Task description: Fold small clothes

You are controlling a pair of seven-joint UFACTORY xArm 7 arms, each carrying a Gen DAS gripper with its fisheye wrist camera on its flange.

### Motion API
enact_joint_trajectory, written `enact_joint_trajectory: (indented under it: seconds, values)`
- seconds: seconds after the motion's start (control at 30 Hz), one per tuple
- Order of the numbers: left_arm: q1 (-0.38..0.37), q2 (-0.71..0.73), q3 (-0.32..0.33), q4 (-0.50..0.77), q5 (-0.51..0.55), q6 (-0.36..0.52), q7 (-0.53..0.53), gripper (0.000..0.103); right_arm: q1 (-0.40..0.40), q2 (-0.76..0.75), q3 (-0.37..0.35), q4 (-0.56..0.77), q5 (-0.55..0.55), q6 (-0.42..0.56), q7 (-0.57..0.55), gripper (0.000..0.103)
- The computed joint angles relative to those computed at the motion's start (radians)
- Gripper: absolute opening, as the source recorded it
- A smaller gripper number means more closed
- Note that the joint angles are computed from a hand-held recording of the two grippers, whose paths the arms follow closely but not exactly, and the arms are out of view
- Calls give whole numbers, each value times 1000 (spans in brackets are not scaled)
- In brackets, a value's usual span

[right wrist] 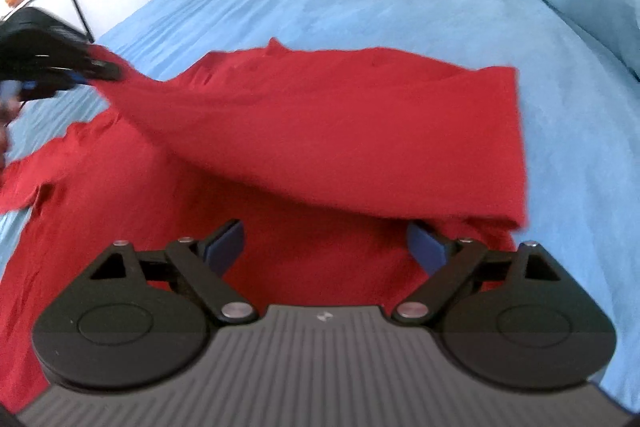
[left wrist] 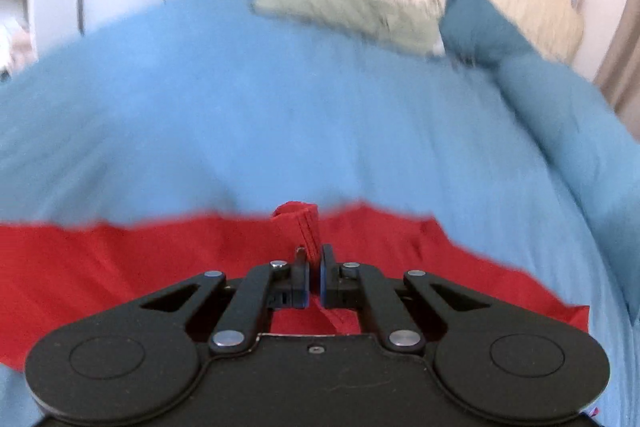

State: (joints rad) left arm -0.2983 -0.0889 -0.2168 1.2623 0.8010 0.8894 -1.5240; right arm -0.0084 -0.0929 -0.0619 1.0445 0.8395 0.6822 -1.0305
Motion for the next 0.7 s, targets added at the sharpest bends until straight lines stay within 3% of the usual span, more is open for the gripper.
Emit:
enact_joint_trajectory:
  seconds: [0.13,0.27,0.5,0.63,0.7]
  values:
    - [9,-80,-24,-78,71,91,-63,4,-1,47,10,39,10,-38,46,103]
    - [29,-121,-27,-188,7,72,-55,4,-22,101,22,87,-13,-42,110,103]
    - [58,-189,-41,-305,-104,46,-68,11,-54,88,26,67,-23,-39,50,103]
    - [56,-216,-60,-301,-162,139,21,20,-53,62,24,43,-83,-45,31,103]
    - [52,-231,-74,-286,-198,231,61,20,-54,51,17,44,-111,-25,52,103]
